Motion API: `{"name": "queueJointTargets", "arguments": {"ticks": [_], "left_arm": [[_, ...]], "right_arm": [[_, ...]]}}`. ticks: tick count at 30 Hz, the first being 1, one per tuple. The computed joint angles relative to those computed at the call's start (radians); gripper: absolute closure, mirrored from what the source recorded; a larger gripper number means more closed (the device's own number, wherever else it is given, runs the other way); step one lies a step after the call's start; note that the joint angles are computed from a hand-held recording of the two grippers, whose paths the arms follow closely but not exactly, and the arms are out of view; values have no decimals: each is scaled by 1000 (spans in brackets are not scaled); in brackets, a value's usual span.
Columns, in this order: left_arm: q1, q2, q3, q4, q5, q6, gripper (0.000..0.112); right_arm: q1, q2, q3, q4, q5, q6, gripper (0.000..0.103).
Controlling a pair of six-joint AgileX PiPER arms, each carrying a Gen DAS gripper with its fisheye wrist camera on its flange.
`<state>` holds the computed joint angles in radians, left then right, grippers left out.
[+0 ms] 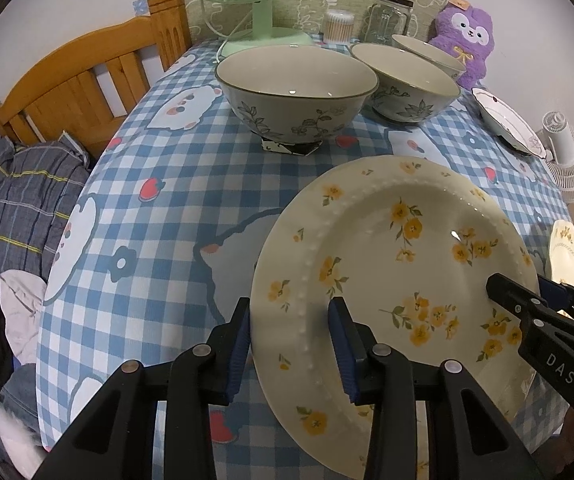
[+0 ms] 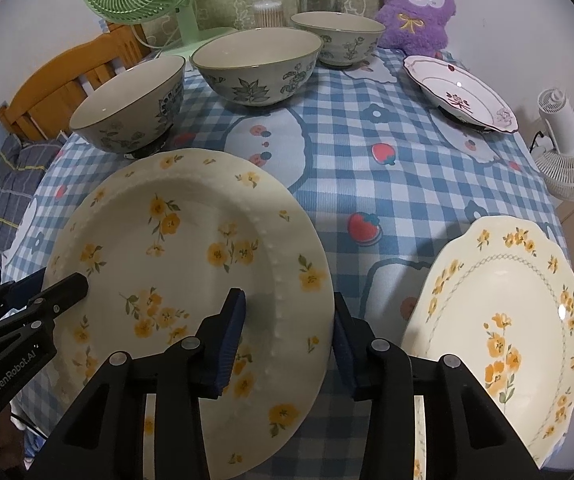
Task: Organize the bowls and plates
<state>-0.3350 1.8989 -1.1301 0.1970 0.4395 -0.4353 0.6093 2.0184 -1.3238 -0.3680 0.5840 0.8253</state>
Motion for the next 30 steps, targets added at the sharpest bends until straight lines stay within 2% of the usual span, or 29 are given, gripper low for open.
{"name": "queueJointTargets", "arguments": {"ticks": [4, 30], "left_arm": [[4, -9, -1, -47, 4, 33, 76], [-104, -44, -43, 116, 37, -142, 76]], "right_arm": [[-3, -15, 17, -21, -8, 21, 59], [-48, -155, 155, -108, -58, 109, 59]]}}
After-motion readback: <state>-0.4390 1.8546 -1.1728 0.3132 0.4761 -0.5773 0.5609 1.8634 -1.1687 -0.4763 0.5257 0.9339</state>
